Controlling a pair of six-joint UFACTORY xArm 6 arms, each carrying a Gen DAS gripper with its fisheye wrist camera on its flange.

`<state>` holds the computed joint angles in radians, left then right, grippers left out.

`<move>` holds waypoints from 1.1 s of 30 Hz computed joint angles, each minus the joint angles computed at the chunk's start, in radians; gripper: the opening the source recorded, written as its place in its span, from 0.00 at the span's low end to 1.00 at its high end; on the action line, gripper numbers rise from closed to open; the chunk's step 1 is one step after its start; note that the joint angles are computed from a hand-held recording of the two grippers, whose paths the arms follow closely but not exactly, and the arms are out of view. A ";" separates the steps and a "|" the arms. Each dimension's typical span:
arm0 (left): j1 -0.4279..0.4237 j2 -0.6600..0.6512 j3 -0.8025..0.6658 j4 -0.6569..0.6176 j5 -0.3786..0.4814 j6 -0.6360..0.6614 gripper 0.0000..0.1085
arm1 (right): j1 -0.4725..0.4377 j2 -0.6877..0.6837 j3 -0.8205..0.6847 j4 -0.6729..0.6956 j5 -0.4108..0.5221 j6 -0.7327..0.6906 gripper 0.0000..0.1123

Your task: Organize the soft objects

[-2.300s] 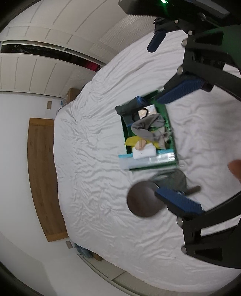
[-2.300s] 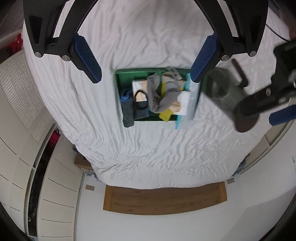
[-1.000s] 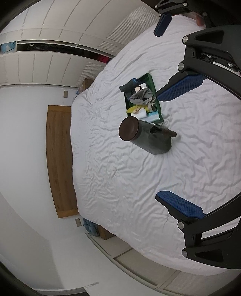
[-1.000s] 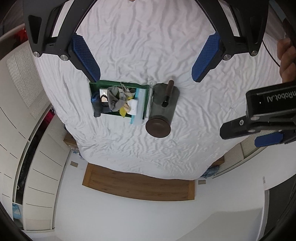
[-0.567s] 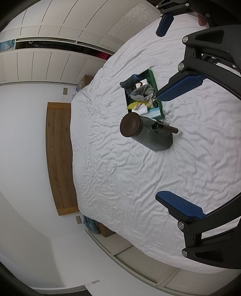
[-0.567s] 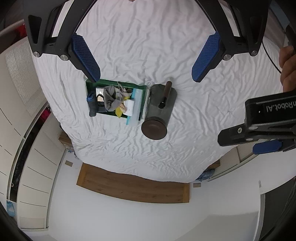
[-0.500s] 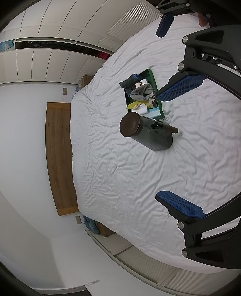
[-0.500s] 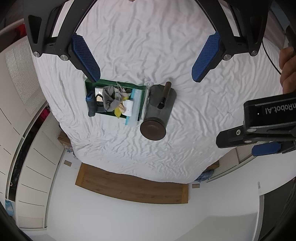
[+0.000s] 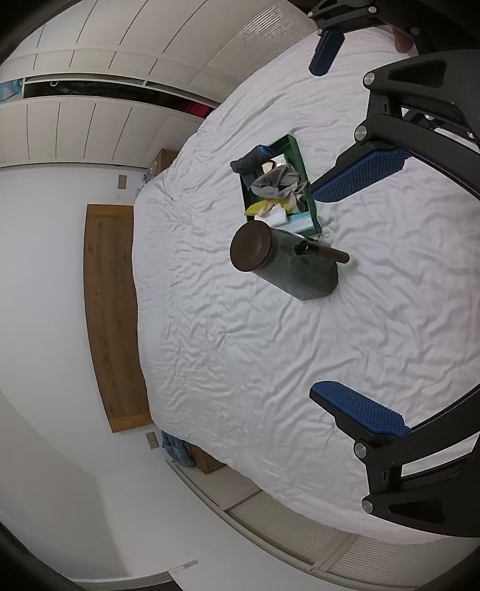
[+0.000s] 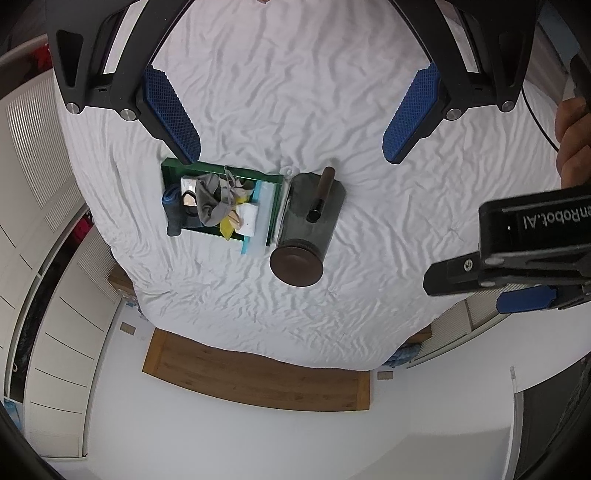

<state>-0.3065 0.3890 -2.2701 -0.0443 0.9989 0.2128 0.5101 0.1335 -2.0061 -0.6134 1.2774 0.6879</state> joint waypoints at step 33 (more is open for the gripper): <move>-0.009 -0.090 0.126 0.021 -0.014 0.012 0.88 | 0.015 -0.032 -0.011 -0.002 0.067 0.100 0.90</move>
<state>-0.3151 0.2988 -2.1439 -0.0234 0.9849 0.2245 0.5255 0.1018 -2.0168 -0.6157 1.3443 0.7883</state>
